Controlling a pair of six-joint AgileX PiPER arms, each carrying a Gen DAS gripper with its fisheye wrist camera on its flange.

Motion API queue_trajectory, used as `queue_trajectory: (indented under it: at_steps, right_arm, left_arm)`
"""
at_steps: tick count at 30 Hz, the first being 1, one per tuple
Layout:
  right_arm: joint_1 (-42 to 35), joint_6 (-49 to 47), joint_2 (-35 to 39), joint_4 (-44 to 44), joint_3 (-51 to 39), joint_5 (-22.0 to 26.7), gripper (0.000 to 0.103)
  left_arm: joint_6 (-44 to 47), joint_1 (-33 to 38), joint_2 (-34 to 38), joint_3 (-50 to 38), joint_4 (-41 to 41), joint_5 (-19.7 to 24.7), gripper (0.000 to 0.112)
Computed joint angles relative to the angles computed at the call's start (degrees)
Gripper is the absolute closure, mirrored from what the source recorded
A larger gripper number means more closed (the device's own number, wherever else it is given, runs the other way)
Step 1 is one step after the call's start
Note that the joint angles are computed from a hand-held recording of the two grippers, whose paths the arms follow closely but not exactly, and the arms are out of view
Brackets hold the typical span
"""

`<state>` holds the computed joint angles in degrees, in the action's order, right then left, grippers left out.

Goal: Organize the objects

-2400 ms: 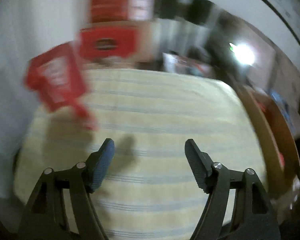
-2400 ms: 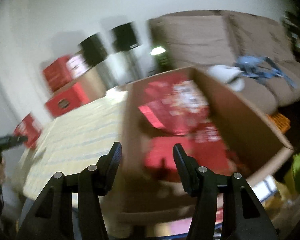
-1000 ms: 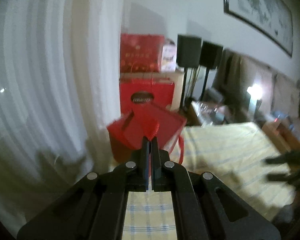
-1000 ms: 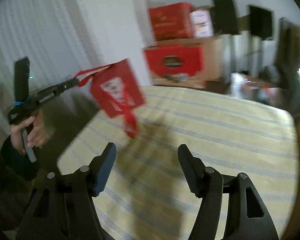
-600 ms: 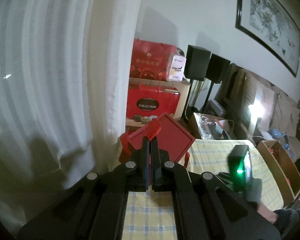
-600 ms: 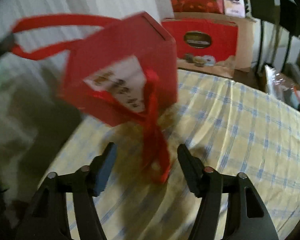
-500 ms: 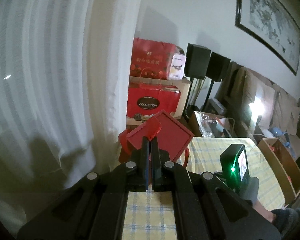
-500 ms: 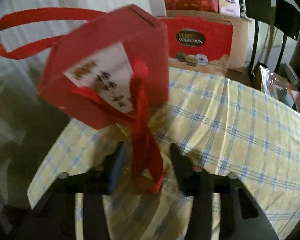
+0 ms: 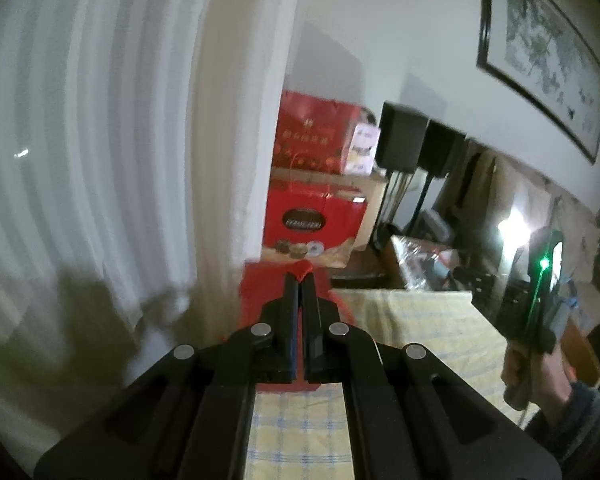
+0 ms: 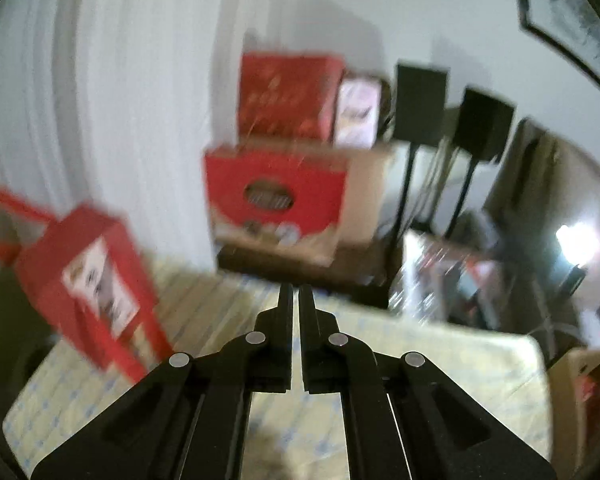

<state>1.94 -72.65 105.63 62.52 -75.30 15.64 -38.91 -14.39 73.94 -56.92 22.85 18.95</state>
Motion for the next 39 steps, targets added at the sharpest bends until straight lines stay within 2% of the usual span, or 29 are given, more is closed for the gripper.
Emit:
queue_trajectory:
  at_steps: [2,4,5,6,7,8,9,11,14,16,19,21,24,27,29,31,33,35,39]
  right_arm:
    - [-2.75,5.93,1.32,-2.02,-3.97,11.46,0.097]
    - [-4.08,10.02,4.43,-3.72,-7.58,22.92,0.097]
    - [-3.93,12.16,5.89,-5.35,-9.05,27.16,0.093]
    - [-3.08,13.99,7.16,-7.31,-9.74,29.12,0.088]
    - [-1.44,16.12,7.91,-10.04,-9.62,28.78,0.075]
    - [0.53,17.48,7.75,-11.95,-7.98,26.17,0.068]
    - [2.18,19.28,8.4,-14.23,-7.54,24.26,0.067]
    - [3.96,20.51,10.6,-16.21,-8.28,24.64,0.068]
    - [4.85,22.58,14.51,-17.5,-12.46,28.07,0.064]
    - [4.6,25.51,18.43,-17.03,-18.28,31.42,0.058]
    - [5.84,33.11,22.93,-20.16,-26.08,33.25,0.054]
    - [7.32,35.65,25.43,-22.29,-30.58,33.06,0.054]
    - [9.91,37.96,28.38,-26.19,-34.86,31.36,0.054]
    - [12.55,39.11,28.63,-31.59,-33.62,25.51,0.072]
    - [13.68,39.72,28.62,-34.19,-31.56,20.31,0.098]
    - [14.04,38.14,26.71,-33.61,-26.54,13.37,0.1]
    - [13.54,32.1,23.84,-28.07,-21.22,7.97,0.102]
    - [12.39,20.95,20.17,-16.61,-15.88,3.81,0.103]
    - [9.38,0.41,10.93,6.31,-7.79,0.89,0.103]
  left_arm:
    - [5.8,0.41,-1.53,-0.8,-6.05,0.43,0.111]
    - [6.32,-0.06,-1.73,-1.84,-6.84,1.87,0.111]
    - [4.85,-0.3,-1.47,-2.08,-5.6,2.25,0.111]
    - [3.1,-0.67,-1.35,-2.0,-4.06,2.54,0.111]
    - [0.86,-1.1,-1.26,-1.72,-1.94,2.75,0.111]
    - [-2.5,-1.91,-1.26,-0.99,1.45,2.73,0.111]
    - [-4.66,-2.34,-1.43,-0.14,3.47,2.61,0.111]
    - [-8.99,-2.98,-2.02,1.54,6.92,2.39,0.111]
    - [-14.55,-2.14,-4.71,5.67,9.8,0.93,0.111]
    - [-15.75,-0.45,-7.29,9.44,8.41,-1.21,0.111]
    - [-17.31,2.12,-9.96,14.28,6.66,-4.1,0.111]
    - [-14.35,3.87,-10.17,15.95,2.67,-5.86,0.111]
    - [-15.99,4.81,-10.1,17.06,4.29,-5.56,0.111]
    - [-10.09,6.79,-9.54,17.36,-1.76,-6.22,0.111]
    - [-11.64,6.93,-9.31,17.31,-0.12,-5.92,0.111]
    - [-16.87,6.17,-9.15,17.01,5.3,-4.81,0.111]
    - [-18.59,5.7,-9.79,17.3,6.98,-4.26,0.111]
    - [-20.74,5.11,-10.0,17.02,9.09,-3.26,0.111]
    - [-28.57,2.8,-11.0,16.4,15.97,-0.74,0.111]
